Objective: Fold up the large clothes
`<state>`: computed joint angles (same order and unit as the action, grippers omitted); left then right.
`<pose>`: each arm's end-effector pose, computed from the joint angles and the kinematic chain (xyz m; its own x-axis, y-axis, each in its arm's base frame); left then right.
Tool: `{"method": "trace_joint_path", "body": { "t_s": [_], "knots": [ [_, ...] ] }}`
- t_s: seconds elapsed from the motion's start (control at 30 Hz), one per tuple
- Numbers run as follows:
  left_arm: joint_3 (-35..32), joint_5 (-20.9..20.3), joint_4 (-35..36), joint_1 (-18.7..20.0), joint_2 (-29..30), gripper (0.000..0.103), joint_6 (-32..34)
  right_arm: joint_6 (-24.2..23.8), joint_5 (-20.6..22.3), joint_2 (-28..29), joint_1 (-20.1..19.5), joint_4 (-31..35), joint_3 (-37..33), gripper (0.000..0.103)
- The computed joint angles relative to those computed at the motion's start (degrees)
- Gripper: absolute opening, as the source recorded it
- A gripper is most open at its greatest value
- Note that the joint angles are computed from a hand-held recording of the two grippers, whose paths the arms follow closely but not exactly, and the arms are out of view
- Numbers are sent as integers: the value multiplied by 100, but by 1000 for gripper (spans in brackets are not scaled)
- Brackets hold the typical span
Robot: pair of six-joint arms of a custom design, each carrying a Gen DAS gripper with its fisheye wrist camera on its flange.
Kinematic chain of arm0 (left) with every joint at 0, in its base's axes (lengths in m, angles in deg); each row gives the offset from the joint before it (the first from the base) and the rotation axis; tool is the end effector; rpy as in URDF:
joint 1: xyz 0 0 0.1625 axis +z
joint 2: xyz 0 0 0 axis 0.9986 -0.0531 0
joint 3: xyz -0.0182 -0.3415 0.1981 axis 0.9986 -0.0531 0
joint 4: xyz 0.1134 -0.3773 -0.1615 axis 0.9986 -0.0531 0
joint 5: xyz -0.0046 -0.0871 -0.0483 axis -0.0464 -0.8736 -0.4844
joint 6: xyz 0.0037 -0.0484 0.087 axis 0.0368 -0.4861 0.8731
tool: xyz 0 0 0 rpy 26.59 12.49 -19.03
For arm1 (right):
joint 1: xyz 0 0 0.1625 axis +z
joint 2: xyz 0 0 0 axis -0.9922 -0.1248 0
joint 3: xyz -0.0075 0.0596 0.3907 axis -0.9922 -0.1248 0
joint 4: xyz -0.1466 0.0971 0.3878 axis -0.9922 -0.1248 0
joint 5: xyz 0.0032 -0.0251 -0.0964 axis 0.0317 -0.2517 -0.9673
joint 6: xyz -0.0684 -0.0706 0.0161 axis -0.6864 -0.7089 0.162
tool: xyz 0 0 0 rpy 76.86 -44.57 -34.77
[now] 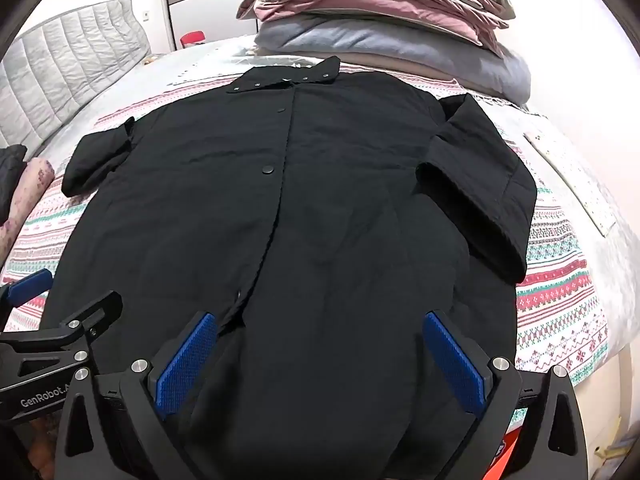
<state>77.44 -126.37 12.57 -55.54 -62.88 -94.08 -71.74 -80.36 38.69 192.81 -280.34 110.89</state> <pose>-0.1470 -0.3354 0.1892 -0.5196 -0.6229 -0.5849 -0.0029 0.6858 -0.7278 0.2548 -0.4565 0.0038 -0.5138 -0.5880 0.6247 -0.7874 0.6123 -0.0713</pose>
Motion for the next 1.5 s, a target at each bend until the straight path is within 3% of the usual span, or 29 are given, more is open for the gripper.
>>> {"method": "trace_joint_path", "body": {
  "t_s": [0.7, 1.5],
  "knots": [
    [38, -8, 1, -12, -70, 103, 25, -148, 60, -38, -145, -95, 57, 103],
    [47, -17, -69, 2, -78, 103, 59, -1, 9, -58, -37, 38, 32, 103]
  ]
}}
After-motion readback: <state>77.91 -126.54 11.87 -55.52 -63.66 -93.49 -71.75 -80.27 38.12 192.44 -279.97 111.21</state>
